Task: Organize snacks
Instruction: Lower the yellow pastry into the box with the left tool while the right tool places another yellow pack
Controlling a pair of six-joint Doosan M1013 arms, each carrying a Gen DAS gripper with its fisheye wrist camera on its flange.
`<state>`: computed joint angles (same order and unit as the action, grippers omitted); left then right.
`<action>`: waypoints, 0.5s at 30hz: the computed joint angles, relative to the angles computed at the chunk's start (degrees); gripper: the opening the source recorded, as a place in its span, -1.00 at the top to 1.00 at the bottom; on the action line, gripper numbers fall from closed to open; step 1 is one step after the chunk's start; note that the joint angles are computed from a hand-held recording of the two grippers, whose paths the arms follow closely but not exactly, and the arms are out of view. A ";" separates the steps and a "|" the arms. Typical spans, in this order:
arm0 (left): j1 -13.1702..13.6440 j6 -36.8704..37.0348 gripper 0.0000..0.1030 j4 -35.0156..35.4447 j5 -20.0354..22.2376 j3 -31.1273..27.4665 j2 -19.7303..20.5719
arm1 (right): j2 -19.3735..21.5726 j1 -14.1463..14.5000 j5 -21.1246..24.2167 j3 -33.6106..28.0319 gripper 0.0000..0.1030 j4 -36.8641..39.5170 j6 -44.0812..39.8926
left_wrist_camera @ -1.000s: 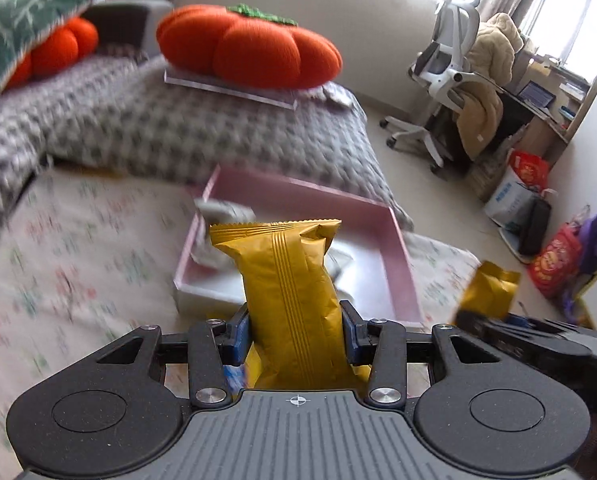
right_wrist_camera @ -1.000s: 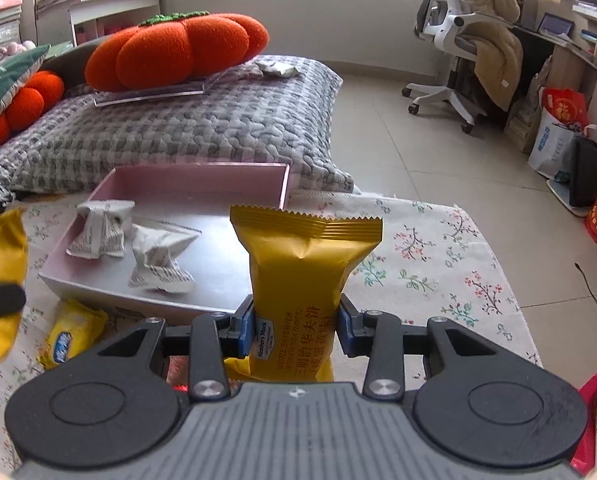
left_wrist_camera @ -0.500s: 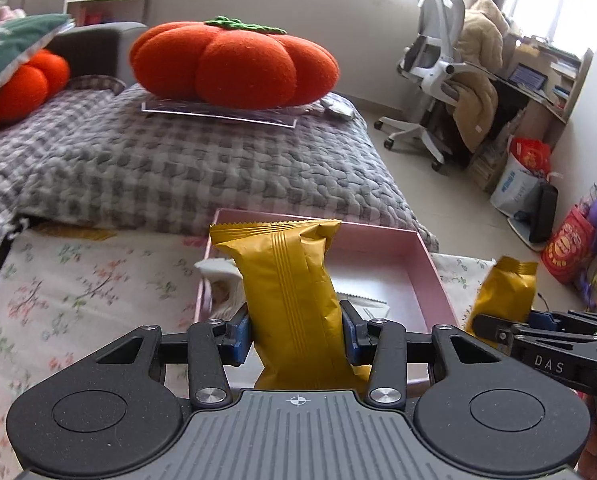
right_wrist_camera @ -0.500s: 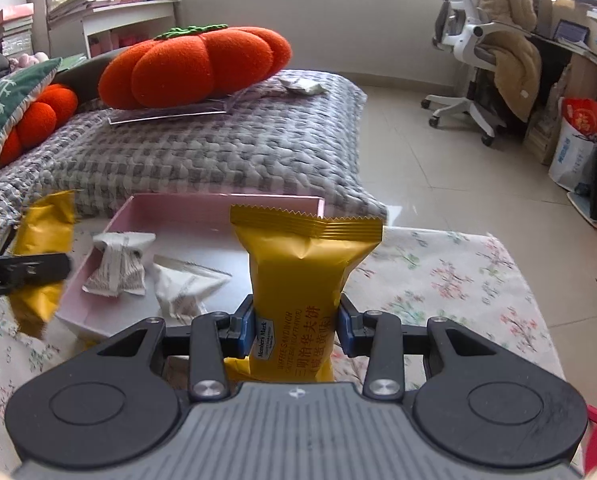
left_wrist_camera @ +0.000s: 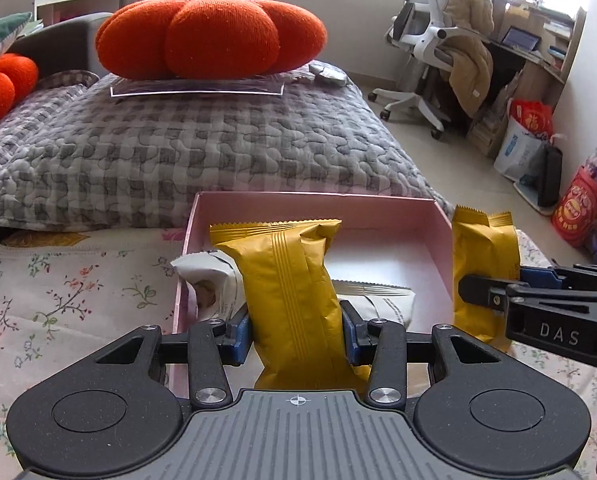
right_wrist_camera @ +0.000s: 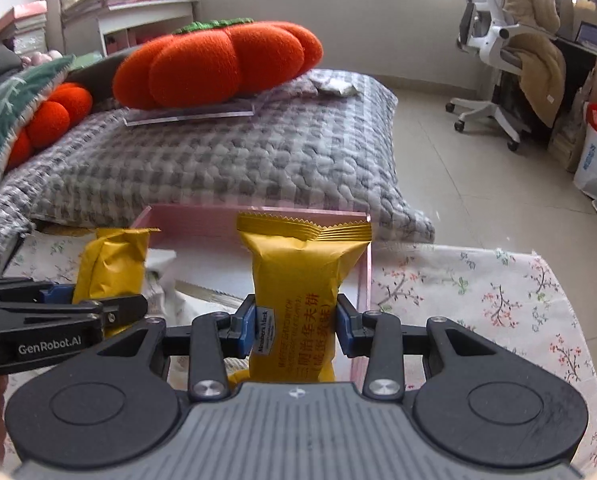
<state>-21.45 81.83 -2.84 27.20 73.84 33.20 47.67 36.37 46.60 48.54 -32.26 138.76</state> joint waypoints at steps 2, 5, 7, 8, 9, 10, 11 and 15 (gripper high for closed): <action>-0.20 0.32 0.21 0.68 0.24 -0.48 0.40 | 0.46 0.07 1.35 -0.62 0.30 -0.43 0.50; -0.66 -1.66 0.21 4.21 1.12 -0.96 0.90 | 0.45 -0.07 1.17 -0.53 0.30 -0.08 1.82; -0.70 -2.39 0.19 4.62 1.56 -1.03 1.02 | 0.24 -0.19 0.55 -0.13 0.27 0.80 2.32; -0.68 -2.71 0.17 4.75 1.66 -1.06 1.02 | 0.32 -0.16 0.75 -0.24 0.25 0.94 2.27; -0.66 -3.05 0.16 5.02 1.50 -0.99 0.93 | 0.46 -0.08 1.14 -0.42 0.22 0.85 2.14; -0.63 -3.51 0.17 5.54 1.16 -0.86 0.75 | 0.63 0.08 1.80 -0.65 0.15 0.28 2.12; -0.61 -3.88 0.16 6.00 0.80 -0.65 0.46 | 0.78 0.28 2.69 -0.95 0.09 -0.53 2.08; -0.26 -6.60 0.12 7.82 -1.23 0.32 -1.13 | -0.51 0.76 2.82 0.46 -0.31 -5.33 5.57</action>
<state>-21.70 75.23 4.98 25.97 74.16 32.07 47.16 37.13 49.41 48.99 -37.59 144.32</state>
